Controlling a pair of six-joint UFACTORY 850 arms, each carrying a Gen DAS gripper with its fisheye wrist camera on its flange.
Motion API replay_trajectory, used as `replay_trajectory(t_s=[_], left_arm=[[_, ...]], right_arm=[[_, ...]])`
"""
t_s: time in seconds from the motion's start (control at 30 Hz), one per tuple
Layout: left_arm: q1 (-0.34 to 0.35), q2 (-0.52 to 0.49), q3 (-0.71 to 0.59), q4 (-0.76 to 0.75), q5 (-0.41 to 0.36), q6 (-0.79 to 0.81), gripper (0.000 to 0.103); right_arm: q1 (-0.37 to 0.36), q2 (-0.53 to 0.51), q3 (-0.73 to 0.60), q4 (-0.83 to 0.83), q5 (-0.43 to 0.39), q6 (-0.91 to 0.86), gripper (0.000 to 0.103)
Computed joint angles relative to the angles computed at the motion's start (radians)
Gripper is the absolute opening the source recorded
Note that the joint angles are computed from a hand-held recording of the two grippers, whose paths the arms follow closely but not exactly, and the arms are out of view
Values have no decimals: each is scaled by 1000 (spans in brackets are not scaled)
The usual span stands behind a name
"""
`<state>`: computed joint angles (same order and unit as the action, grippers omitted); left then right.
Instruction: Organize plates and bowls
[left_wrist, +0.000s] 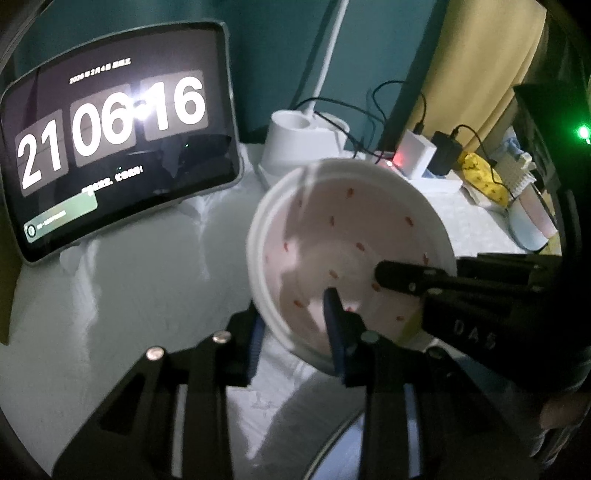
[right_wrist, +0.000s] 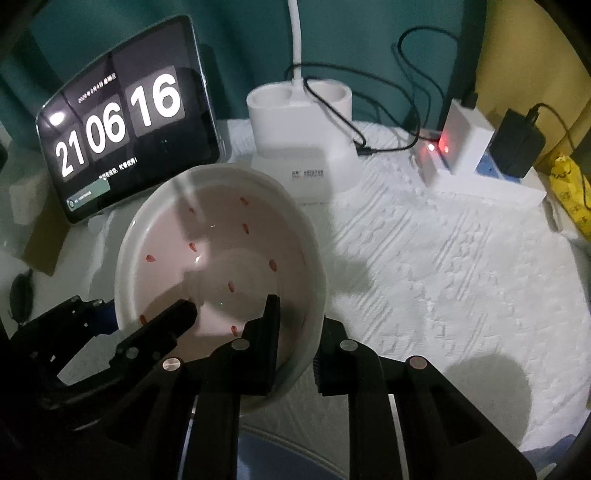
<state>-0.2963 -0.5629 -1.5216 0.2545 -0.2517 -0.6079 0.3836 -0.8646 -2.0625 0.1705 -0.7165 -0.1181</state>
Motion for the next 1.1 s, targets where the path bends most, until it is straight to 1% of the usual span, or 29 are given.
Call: replay_trajectory(t_s=[0.13, 0.27, 0.3, 0.33, 0.6, 0.83, 1.1], left_arm=[[-11, 17, 18, 83, 11, -80, 32], [-15, 37, 37, 90, 21, -95, 32], [-16, 39, 37, 89, 20, -94, 32], [-18, 43, 40, 98, 20, -103, 32], [-33, 88, 72, 241, 18, -256, 32], [-54, 116, 87, 345, 8, -357, 32], [-78, 136, 95, 397, -8, -412, 32]], right_arm=[[-1, 23, 20, 4, 19, 2, 17], [-1, 48, 39, 11, 35, -8, 17], [-5, 65, 68, 18, 50, -21, 17], [-4, 70, 70, 15, 50, -20, 17], [0, 132, 161, 42, 101, -50, 17], [-6, 191, 230, 83, 142, -91, 17], [-16, 247, 298, 116, 176, -123, 17]])
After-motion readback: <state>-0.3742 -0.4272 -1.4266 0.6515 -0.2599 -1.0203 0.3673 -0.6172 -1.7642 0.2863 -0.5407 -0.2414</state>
